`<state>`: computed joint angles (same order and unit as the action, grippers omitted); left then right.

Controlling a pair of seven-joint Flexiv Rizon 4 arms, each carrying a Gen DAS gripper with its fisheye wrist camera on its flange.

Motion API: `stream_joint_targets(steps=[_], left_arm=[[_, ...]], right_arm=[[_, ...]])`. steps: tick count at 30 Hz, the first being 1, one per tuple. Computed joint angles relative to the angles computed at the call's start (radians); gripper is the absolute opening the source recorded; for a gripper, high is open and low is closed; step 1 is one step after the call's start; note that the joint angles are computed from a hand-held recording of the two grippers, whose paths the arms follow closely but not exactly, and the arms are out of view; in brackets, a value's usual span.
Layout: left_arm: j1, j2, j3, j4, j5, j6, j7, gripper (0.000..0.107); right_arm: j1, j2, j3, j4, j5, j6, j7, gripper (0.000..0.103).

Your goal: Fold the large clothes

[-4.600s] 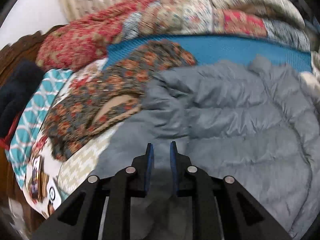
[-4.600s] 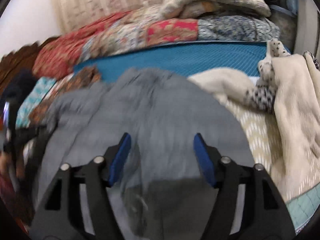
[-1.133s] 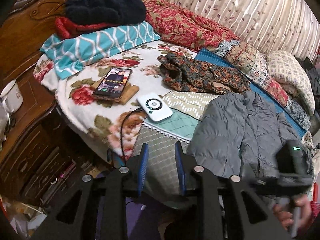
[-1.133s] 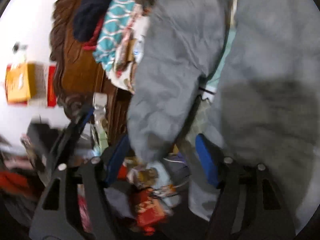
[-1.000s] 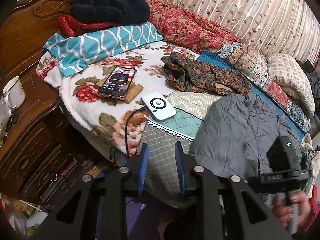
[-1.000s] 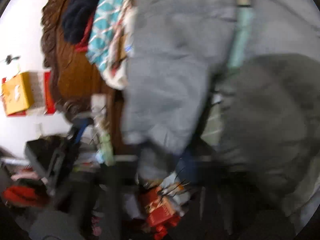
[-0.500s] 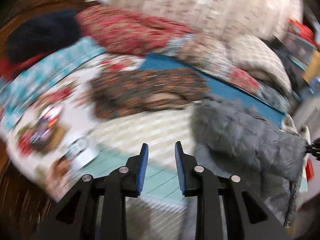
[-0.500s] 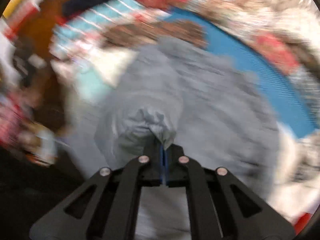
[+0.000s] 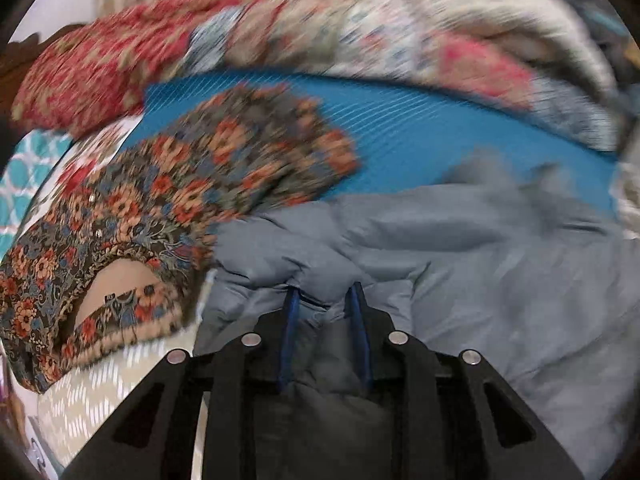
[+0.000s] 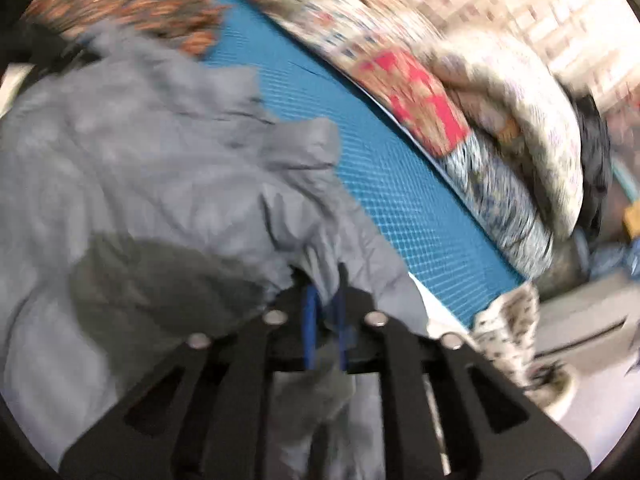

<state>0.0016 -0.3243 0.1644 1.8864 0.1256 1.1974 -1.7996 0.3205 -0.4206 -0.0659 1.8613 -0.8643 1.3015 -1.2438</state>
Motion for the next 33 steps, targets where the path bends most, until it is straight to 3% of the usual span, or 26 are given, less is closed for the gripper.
stream_joint_targets(steps=[1,3,5,9,12,14,17,18,20,22,23,25,27,30,31,33], left_arm=[[0.001,-0.015,0.008,-0.011,0.005,-0.006,-0.012,0.02],[0.006,-0.039,0.015,-0.018,0.013,0.022,-0.02,0.02],[-0.024,-0.049,0.047,-0.023,0.065,0.047,-0.046,0.02],[-0.068,-0.021,0.085,-0.024,0.168,0.043,-0.068,0.02],[-0.021,0.08,0.056,0.081,0.122,0.182,-0.069,0.02],[0.015,0.142,0.019,0.166,0.054,0.316,-0.062,0.019],[0.067,0.178,-0.091,0.248,-0.117,0.39,0.075,0.018],[0.042,0.165,-0.089,0.238,-0.124,0.36,0.104,0.018],[-0.039,0.123,-0.013,0.175,-0.021,0.27,0.039,0.018],[-0.092,0.056,0.022,0.096,0.049,0.093,-0.01,0.018],[-0.109,0.035,0.035,0.069,0.09,0.042,-0.035,0.018],[-0.178,0.025,0.088,0.003,0.245,-0.042,-0.147,0.018],[-0.15,0.077,0.043,0.024,0.203,-0.065,-0.112,0.018],[-0.103,0.22,0.002,0.151,0.157,0.077,-0.091,0.018],[-0.086,0.252,-0.018,0.185,0.133,0.105,-0.074,0.018],[-0.07,0.349,-0.047,0.308,-0.001,0.179,0.028,0.017]], right_arm=[[0.04,-0.042,-0.041,-0.039,0.081,-0.016,0.001,0.025],[0.047,-0.101,-0.032,-0.09,0.25,-0.043,-0.053,0.054],[-0.028,-0.147,0.072,-0.155,0.459,-0.066,-0.167,0.056],[-0.149,-0.125,0.222,-0.197,0.703,-0.097,-0.288,0.056],[-0.249,-0.045,0.322,-0.185,0.954,-0.046,-0.36,0.056],[-0.313,0.0,0.402,-0.147,1.014,-0.006,-0.394,0.056],[-0.386,0.049,0.52,-0.145,1.227,-0.08,-0.548,0.056],[-0.389,0.04,0.529,-0.159,1.26,-0.116,-0.561,0.056],[-0.325,0.011,0.469,-0.164,1.255,-0.186,-0.484,0.056],[-0.252,-0.039,0.382,-0.175,1.227,-0.255,-0.375,0.056],[-0.245,-0.043,0.377,-0.173,1.256,-0.232,-0.385,0.056],[-0.219,-0.002,0.345,-0.171,1.255,-0.273,-0.342,0.056],[-0.264,0.063,0.371,-0.171,1.359,-0.309,-0.438,0.056],[-0.314,0.254,0.367,-0.028,1.428,-0.209,-0.577,0.057],[-0.372,0.324,0.389,0.022,1.48,-0.191,-0.653,0.058],[-0.484,0.462,0.411,0.123,1.564,-0.202,-0.673,0.059]])
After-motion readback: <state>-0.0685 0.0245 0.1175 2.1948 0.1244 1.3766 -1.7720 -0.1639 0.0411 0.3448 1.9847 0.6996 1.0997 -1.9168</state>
